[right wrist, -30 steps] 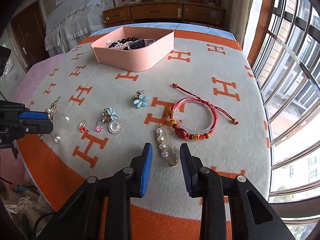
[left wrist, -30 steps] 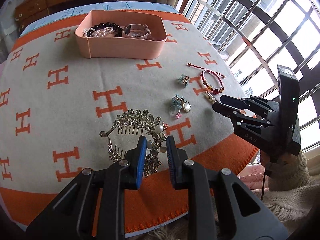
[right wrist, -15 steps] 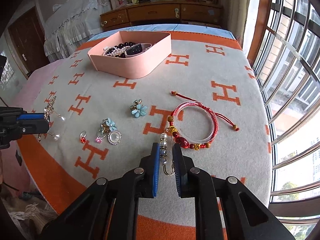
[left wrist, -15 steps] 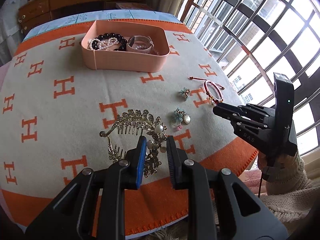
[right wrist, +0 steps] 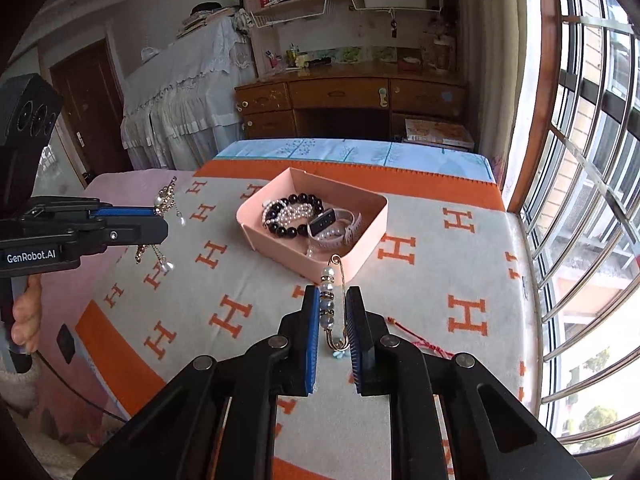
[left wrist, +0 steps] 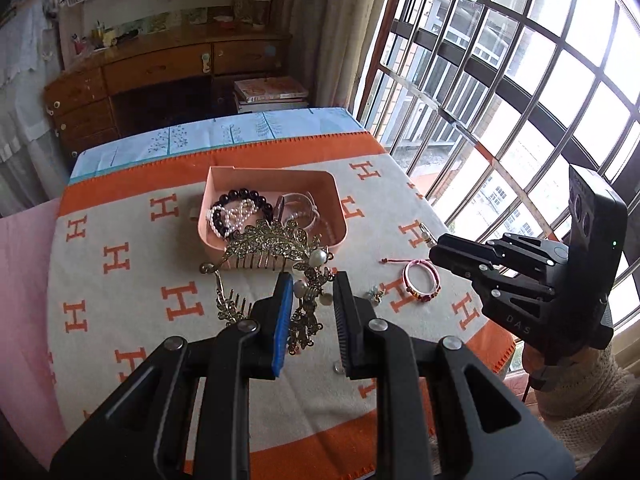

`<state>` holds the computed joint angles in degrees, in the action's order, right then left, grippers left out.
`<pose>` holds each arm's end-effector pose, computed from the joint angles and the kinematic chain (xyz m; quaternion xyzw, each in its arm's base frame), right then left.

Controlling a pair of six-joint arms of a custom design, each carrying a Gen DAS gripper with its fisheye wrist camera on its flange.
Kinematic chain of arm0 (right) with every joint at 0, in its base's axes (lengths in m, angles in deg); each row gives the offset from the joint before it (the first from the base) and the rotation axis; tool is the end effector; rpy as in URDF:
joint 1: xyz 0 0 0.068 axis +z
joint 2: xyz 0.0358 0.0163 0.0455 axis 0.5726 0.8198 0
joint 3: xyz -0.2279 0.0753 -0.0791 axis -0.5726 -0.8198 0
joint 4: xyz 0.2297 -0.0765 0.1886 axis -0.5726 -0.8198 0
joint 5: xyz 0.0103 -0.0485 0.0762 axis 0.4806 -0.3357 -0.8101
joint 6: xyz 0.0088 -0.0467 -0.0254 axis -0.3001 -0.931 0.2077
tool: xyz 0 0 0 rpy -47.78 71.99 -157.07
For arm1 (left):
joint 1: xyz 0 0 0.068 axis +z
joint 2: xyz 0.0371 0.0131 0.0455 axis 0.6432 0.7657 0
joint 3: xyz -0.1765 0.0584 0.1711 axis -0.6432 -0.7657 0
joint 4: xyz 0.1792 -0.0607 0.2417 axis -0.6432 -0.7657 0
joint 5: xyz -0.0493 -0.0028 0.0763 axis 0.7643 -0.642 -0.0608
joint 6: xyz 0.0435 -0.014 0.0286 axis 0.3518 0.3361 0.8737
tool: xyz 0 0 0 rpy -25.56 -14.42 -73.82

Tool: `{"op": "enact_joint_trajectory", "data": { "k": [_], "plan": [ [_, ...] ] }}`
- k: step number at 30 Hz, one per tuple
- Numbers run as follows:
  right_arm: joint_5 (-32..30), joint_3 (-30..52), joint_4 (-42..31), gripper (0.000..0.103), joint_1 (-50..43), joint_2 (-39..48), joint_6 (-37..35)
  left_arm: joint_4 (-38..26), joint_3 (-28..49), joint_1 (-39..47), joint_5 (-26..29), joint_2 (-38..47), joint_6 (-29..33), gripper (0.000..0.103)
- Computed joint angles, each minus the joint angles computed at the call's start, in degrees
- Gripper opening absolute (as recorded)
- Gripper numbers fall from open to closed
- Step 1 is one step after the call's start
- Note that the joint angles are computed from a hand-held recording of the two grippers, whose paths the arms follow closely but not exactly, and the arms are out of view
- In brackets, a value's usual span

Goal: Organize jewelry
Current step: 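Grasp pearl safety pin with right tool while left tool carries comb to tray, then lower comb and pearl pin into the pink tray and open both tools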

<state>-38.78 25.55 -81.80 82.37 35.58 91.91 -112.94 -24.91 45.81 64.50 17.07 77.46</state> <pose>0.0856 0.0667 0.2416 0.0516 0.9243 0.0279 0.3771 0.2366 0.0032 0.2938 0.3260 0.8786 -0.2084 0.2801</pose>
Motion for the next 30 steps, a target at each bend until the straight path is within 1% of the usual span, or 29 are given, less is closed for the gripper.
{"op": "enact_joint_trajectory", "data": {
  "k": [3,7,11,14,16,19,23,25,26,27,29,30],
  "plan": [
    [-2.57,4.07,7.53,0.013,-8.38,5.25,-7.37,3.15,5.05,-2.87,-0.38,3.60,-4.20,0.018],
    [-11.04,7.83,17.34,0.013,-21.05,11.96,-13.91,8.08,10.51,-6.91,-1.26,10.82,-9.99,0.018],
    [-17.58,9.25,25.08,0.013,-29.48,21.19,-16.12,10.64,15.19,-10.58,-2.70,21.02,-14.20,0.018],
    [-23.60,9.15,29.97,0.013,-34.66,29.03,-15.68,13.17,17.18,-12.94,-4.77,28.77,-16.73,0.018],
    [-26.21,8.31,33.87,0.013,-37.01,34.25,-15.31,15.09,18.46,-14.12,-6.09,33.30,-17.79,0.018],
    [-27.28,7.45,37.60,0.013,-38.05,40.11,-15.03,16.16,20.95,-15.69,-7.69,39.18,-18.34,0.018],
    [-28.94,7.78,40.53,0.013,-39.08,46.74,-15.22,18.92,21.13,-17.12,-10.59,42.86,-19.50,0.018],
    [-30.57,7.32,42.21,0.015,-39.59,49.81,-15.60,18.59,22.57,-17.42,-12.06,44.98,-20.13,0.021],
    [-31.11,7.10,42.79,0.019,-39.98,50.98,-15.74,17.71,23.78,-17.52,-12.66,46.31,-20.33,0.027],
    [-31.15,7.07,43.15,0.024,-39.93,51.62,-15.64,16.98,24.79,-17.61,-13.37,47.32,-20.51,0.030],
    [-30.19,5.68,44.87,0.026,-39.64,51.22,-15.77,17.15,24.51,-16.89,-13.79,47.32,-20.44,0.039],
    [-29.91,5.46,45.00,0.028,-39.43,50.94,-15.97,17.47,24.06,-16.47,-13.30,46.92,-20.49,0.040]
  ]
}}
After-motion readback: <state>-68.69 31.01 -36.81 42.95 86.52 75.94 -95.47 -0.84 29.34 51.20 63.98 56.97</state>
